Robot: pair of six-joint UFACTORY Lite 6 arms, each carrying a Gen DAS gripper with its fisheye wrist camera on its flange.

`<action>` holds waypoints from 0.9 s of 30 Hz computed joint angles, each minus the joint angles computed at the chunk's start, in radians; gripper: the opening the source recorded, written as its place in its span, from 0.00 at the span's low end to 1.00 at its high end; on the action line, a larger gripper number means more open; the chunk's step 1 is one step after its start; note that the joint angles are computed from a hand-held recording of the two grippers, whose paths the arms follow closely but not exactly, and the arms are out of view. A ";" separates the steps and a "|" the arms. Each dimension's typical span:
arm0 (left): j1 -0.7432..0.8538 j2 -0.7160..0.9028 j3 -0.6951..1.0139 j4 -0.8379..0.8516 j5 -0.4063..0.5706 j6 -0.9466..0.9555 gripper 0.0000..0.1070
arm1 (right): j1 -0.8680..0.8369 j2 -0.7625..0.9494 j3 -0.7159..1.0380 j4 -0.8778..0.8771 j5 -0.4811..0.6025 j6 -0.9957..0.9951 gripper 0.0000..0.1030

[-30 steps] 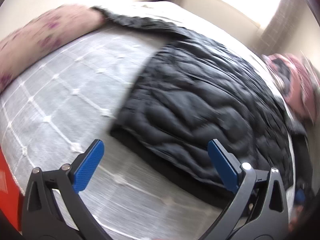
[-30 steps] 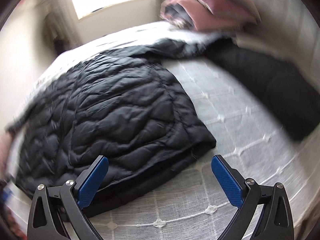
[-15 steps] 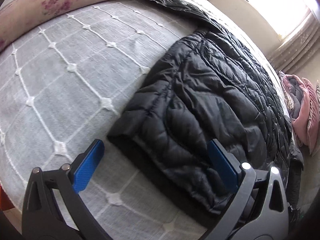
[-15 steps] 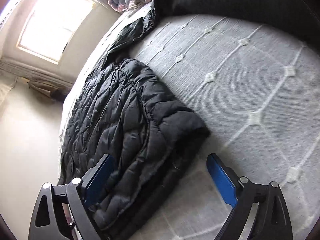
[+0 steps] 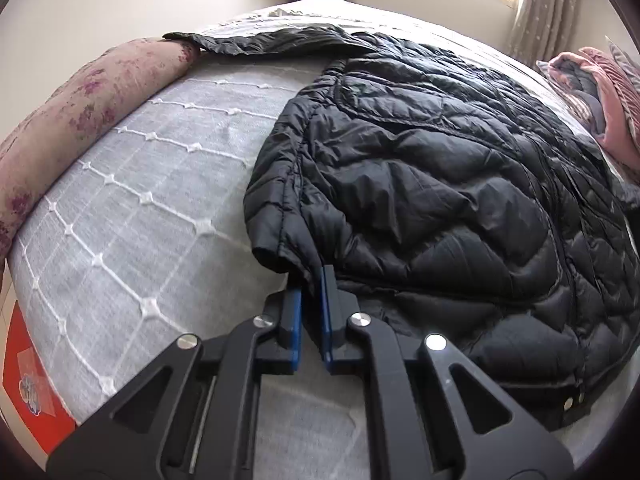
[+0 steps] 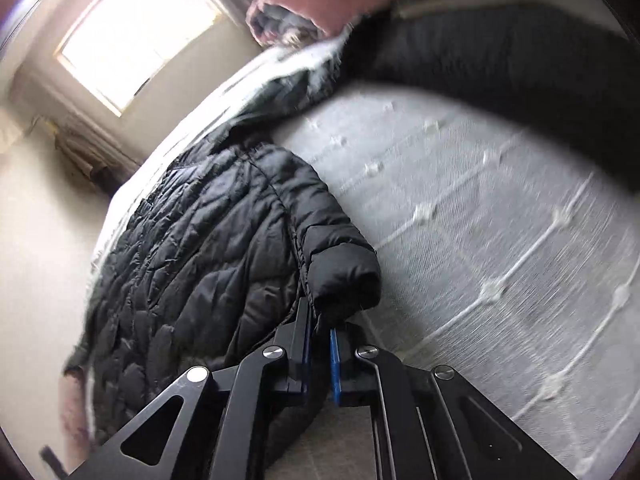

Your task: Fold large clothes

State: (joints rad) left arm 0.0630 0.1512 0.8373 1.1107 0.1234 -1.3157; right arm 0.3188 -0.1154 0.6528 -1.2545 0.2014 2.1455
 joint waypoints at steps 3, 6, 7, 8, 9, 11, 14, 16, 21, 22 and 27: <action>-0.002 -0.024 -0.017 0.006 0.019 0.021 0.08 | 0.020 -0.027 -0.002 0.062 0.046 -0.064 0.06; -0.022 -0.055 -0.031 -0.013 0.046 0.044 0.08 | 0.013 -0.047 -0.009 0.131 0.056 -0.135 0.06; -0.043 -0.071 -0.042 -0.002 0.064 0.022 0.08 | 0.011 -0.025 0.009 0.129 0.054 -0.133 0.06; -0.056 -0.081 -0.047 0.000 0.079 0.020 0.08 | 0.004 -0.033 0.007 0.153 0.056 -0.159 0.06; -0.071 -0.097 -0.061 0.024 0.093 -0.005 0.08 | 0.010 -0.037 0.006 0.157 0.068 -0.158 0.06; -0.113 -0.117 -0.085 0.099 0.129 -0.084 0.07 | 0.016 -0.027 0.026 0.156 0.107 -0.162 0.06; -0.149 -0.126 -0.098 0.153 0.171 -0.117 0.07 | 0.030 -0.045 0.026 0.174 0.151 -0.186 0.06; -0.137 -0.137 -0.109 0.155 0.166 -0.106 0.07 | 0.041 -0.046 0.031 0.187 0.165 -0.202 0.06; -0.109 -0.122 -0.100 0.117 0.141 -0.065 0.08 | 0.027 -0.049 0.034 0.222 0.152 -0.244 0.06; -0.119 -0.116 -0.098 0.133 0.151 -0.086 0.08 | 0.025 -0.044 0.035 0.223 0.149 -0.245 0.06; -0.159 -0.101 -0.101 0.206 0.195 -0.176 0.08 | 0.024 -0.041 0.029 0.199 0.143 -0.228 0.06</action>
